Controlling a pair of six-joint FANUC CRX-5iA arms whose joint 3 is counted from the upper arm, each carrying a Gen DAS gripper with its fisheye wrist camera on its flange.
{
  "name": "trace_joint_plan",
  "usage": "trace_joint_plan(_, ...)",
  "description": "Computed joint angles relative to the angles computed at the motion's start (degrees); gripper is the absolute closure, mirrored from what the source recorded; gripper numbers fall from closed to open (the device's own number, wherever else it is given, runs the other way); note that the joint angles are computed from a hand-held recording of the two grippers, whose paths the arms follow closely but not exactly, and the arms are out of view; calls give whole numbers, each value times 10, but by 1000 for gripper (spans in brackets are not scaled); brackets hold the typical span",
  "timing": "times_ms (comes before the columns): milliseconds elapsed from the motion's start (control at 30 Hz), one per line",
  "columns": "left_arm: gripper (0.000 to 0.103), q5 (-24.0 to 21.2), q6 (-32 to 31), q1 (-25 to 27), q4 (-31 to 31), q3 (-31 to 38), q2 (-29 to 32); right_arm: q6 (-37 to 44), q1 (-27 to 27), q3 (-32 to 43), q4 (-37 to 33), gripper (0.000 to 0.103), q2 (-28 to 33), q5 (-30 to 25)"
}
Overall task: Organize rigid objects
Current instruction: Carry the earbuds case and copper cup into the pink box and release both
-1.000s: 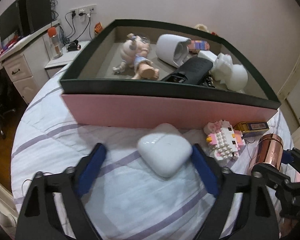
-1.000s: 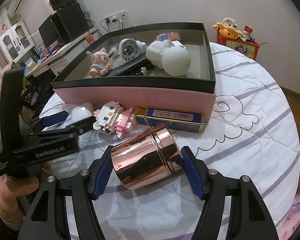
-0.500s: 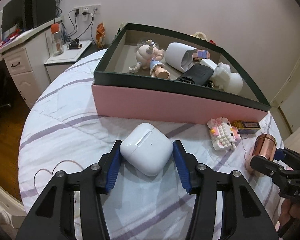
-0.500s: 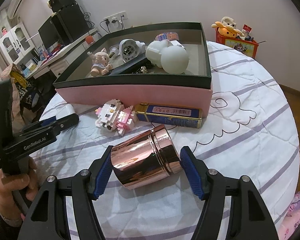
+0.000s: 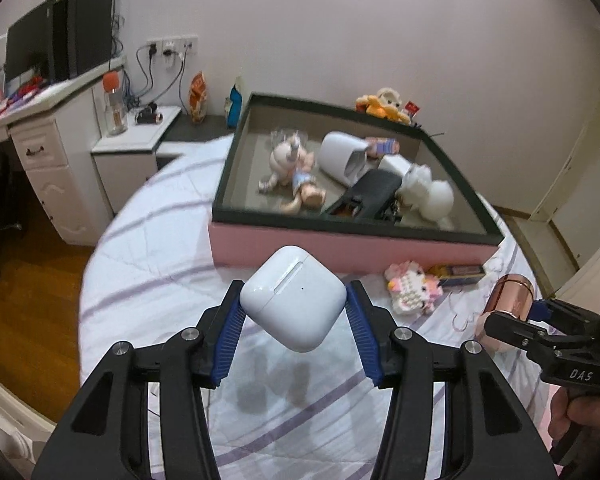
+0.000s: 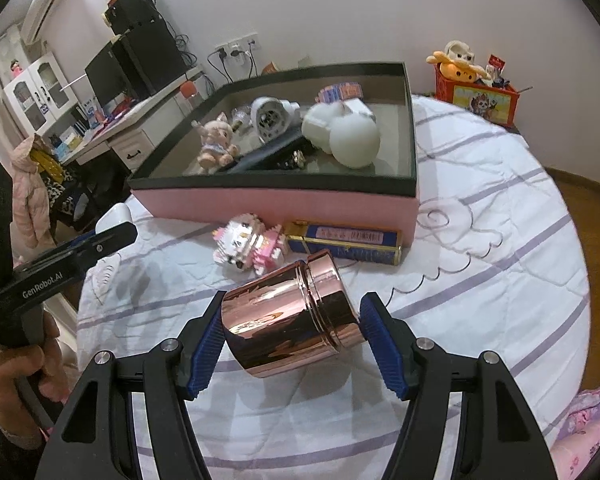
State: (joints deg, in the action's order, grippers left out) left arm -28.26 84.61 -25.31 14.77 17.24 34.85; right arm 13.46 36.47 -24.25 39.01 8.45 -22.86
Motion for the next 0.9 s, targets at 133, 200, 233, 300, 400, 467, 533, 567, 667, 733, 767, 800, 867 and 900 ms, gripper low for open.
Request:
trace_joint_plan(133, 52, -2, -13, 1, 4, 22, 1, -10, -5, 5, 32, 36, -10, -3)
trace_joint_plan(200, 52, -2, -24, 2, 9, 38, 4, -5, -11, 17, 47, 36, -10, -9)
trace_joint_plan(233, 52, -3, -34, 2, 16, 50, 8, -1, -13, 26, 56, 36, -8, -16)
trace_joint_plan(300, 52, -8, -40, 3, 16, 70, 16, 9, -20, 41, 64, 36, -5, -21)
trace_joint_plan(400, 52, -28, -40, 6, 12, 120, 41, 22, -32, 64, 72, 36, 4, -26)
trace_joint_plan(467, 52, -49, -33, 7, 1, 163, 63, 40, -38, 83, 62, 36, 12, -31)
trace_joint_plan(533, 52, -70, -24, 6, -14, 206, 86, 61, -44, 104, 50, 36, 25, -38)
trace_joint_plan(567, 52, -83, -18, 5, -22, 230, 100, 77, -47, 119, 36, 36, 35, -44)
trace_joint_plan(667, 52, -122, -7, 4, -32, 295, 141, 116, -51, 153, 0, 36, 59, -61)
trace_joint_plan(733, 52, -147, 0, 3, -38, 336, 168, 144, -55, 176, -29, 36, 77, -71)
trace_joint_plan(767, 52, -153, 2, 2, -39, 346, 176, 161, -56, 187, -47, 36, 86, -76)
trace_joint_plan(800, 52, -160, 4, 1, -40, 355, 183, 171, -57, 194, -58, 36, 92, -80)
trace_joint_plan(867, 52, -177, 10, 0, -44, 383, 202, 196, -58, 211, -86, 36, 106, -89)
trace_joint_plan(900, 52, -185, 13, 0, -47, 395, 209, 203, -59, 215, -94, 36, 111, -92)
